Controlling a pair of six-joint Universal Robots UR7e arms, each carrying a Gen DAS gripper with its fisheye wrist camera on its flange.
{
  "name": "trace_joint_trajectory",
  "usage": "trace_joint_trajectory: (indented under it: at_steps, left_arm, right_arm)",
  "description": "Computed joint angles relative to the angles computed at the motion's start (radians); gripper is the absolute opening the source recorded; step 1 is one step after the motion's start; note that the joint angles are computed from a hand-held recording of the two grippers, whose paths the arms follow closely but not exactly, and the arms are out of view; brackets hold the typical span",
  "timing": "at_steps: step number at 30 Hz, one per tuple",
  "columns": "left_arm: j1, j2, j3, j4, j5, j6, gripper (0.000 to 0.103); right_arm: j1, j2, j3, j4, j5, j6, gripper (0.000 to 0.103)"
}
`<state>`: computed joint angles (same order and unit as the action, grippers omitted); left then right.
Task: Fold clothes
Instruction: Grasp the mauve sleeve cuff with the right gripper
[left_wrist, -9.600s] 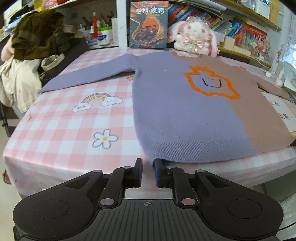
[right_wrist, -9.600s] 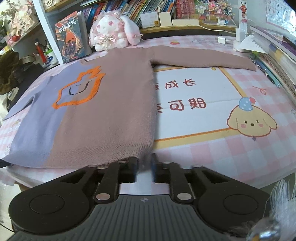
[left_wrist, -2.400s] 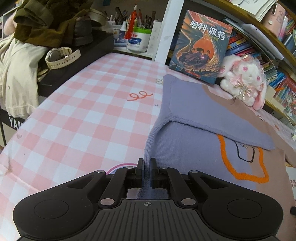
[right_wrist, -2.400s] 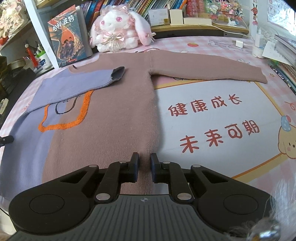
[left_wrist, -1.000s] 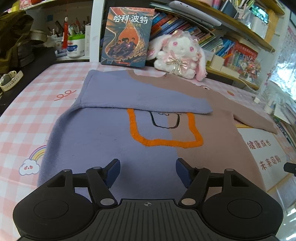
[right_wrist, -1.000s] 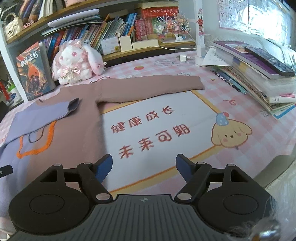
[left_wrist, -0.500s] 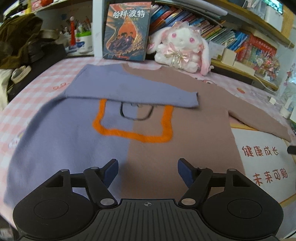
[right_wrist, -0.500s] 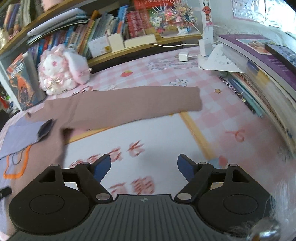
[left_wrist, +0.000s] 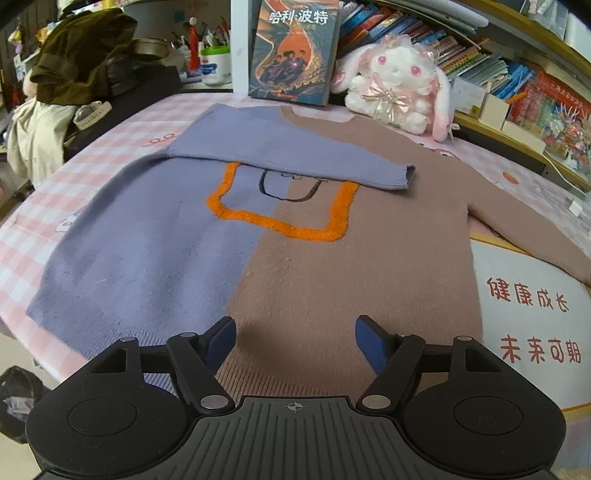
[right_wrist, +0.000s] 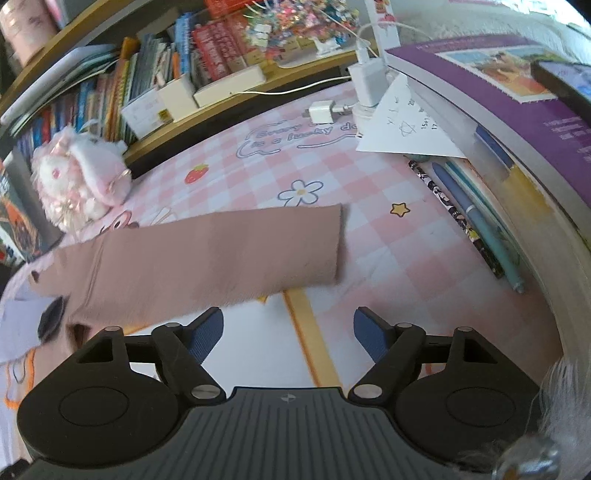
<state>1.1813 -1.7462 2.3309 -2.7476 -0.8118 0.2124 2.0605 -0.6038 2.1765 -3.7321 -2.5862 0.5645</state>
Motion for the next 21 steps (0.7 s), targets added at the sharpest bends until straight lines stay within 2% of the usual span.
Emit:
trace_joint_trajectory:
  at_steps: [5, 7, 11, 15, 19, 21]
  left_arm:
    - [-0.02, -0.019, 0.015, 0.02, 0.041, -0.029, 0.073]
    - [-0.025, -0.025, 0.018, 0.031, 0.053, -0.039, 0.073]
    - [-0.034, -0.034, 0.026, 0.049, 0.06, -0.047, 0.073]
    - [-0.042, -0.036, 0.032, 0.046, 0.063, -0.043, 0.073]
    - [-0.046, -0.035, 0.034, 0.047, 0.069, -0.049, 0.074]
    - [-0.049, -0.036, 0.035, 0.048, 0.074, -0.051, 0.074]
  right_arm:
    - [-0.054, 0.017, -0.003, -0.171, 0.08, -0.121, 0.068]
    - [-0.069, 0.015, -0.002, -0.203, 0.114, -0.11, 0.068]
    - [-0.11, 0.011, 0.019, -0.285, 0.254, -0.094, 0.068]
    - [-0.129, 0.017, 0.009, -0.294, 0.325, -0.12, 0.069]
    - [-0.16, 0.009, 0.01, -0.274, 0.459, -0.112, 0.07]
    - [-0.165, 0.016, -0.002, -0.271, 0.491, -0.118, 0.07]
